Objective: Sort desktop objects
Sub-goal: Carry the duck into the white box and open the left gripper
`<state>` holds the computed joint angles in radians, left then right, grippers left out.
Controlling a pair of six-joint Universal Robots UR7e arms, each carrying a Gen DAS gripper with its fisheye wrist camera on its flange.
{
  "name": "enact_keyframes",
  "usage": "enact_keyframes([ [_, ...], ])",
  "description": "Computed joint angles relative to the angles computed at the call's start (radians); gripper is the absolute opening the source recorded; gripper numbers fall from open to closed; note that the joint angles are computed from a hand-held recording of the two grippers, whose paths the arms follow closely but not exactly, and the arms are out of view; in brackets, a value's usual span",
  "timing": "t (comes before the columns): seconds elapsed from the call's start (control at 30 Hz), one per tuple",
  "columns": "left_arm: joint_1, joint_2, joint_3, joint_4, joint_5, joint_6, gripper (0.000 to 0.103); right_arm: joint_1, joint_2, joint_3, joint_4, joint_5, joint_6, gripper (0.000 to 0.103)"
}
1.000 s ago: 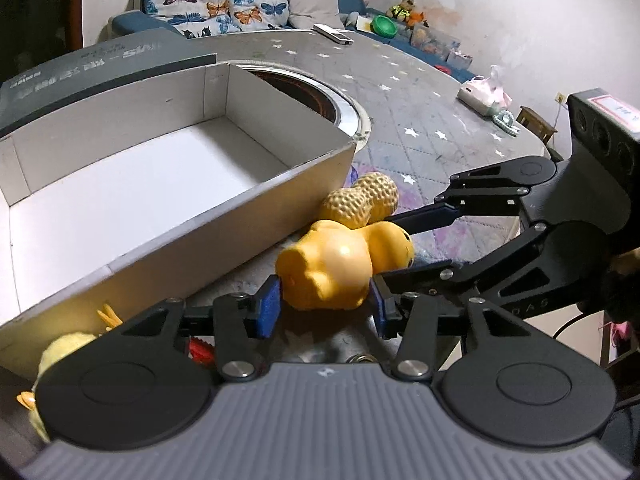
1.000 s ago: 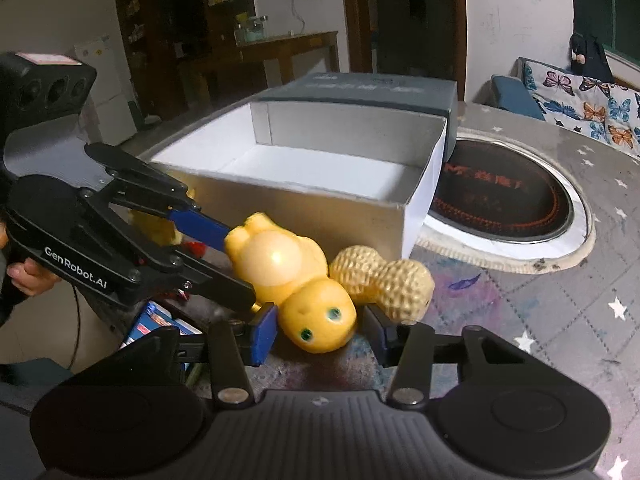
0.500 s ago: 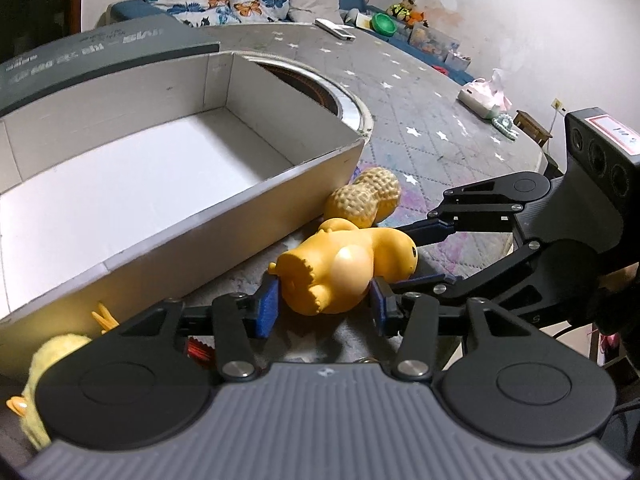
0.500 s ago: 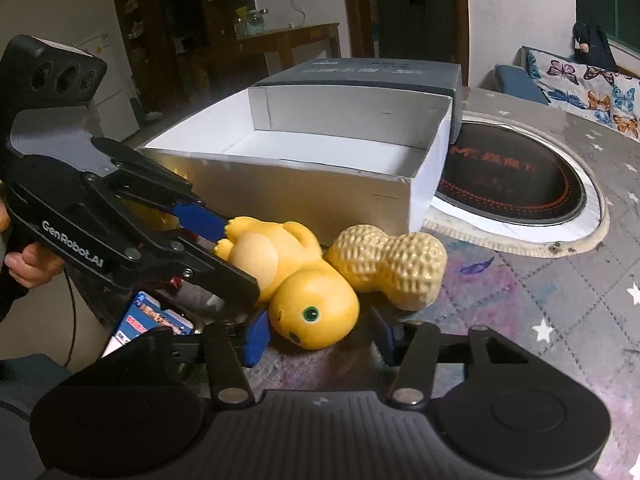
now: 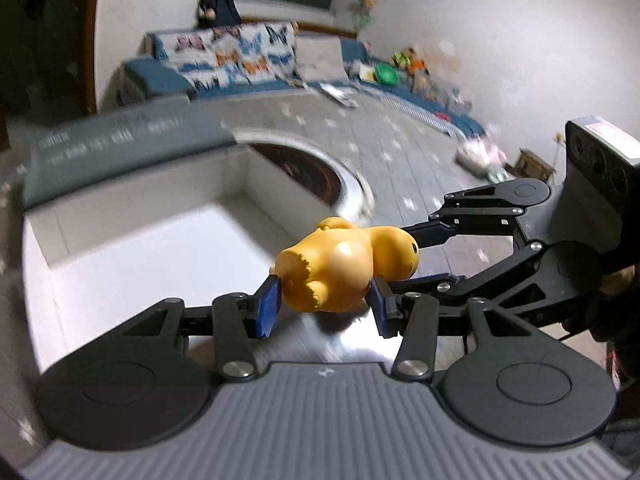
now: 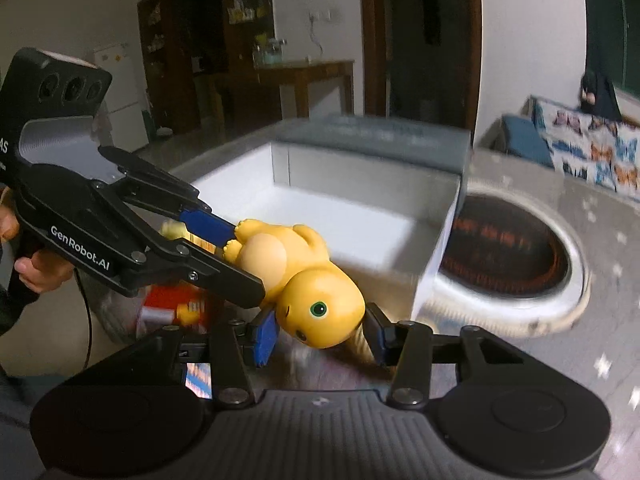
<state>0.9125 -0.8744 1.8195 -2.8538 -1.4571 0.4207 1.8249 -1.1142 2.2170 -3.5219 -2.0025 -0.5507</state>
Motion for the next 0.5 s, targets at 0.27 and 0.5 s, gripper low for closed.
enact_keyframes([
  [0.27,0.039,0.117,-0.198,0.04,0.062,-0.012,0.048,-0.007,0.076,-0.206,0.07,0.009,-0.105,0.046],
  [0.5,0.1,0.229,-0.392,0.194,0.094,-0.105,0.048,-0.05,0.183,-0.396,0.234,-0.019,-0.097,0.046],
])
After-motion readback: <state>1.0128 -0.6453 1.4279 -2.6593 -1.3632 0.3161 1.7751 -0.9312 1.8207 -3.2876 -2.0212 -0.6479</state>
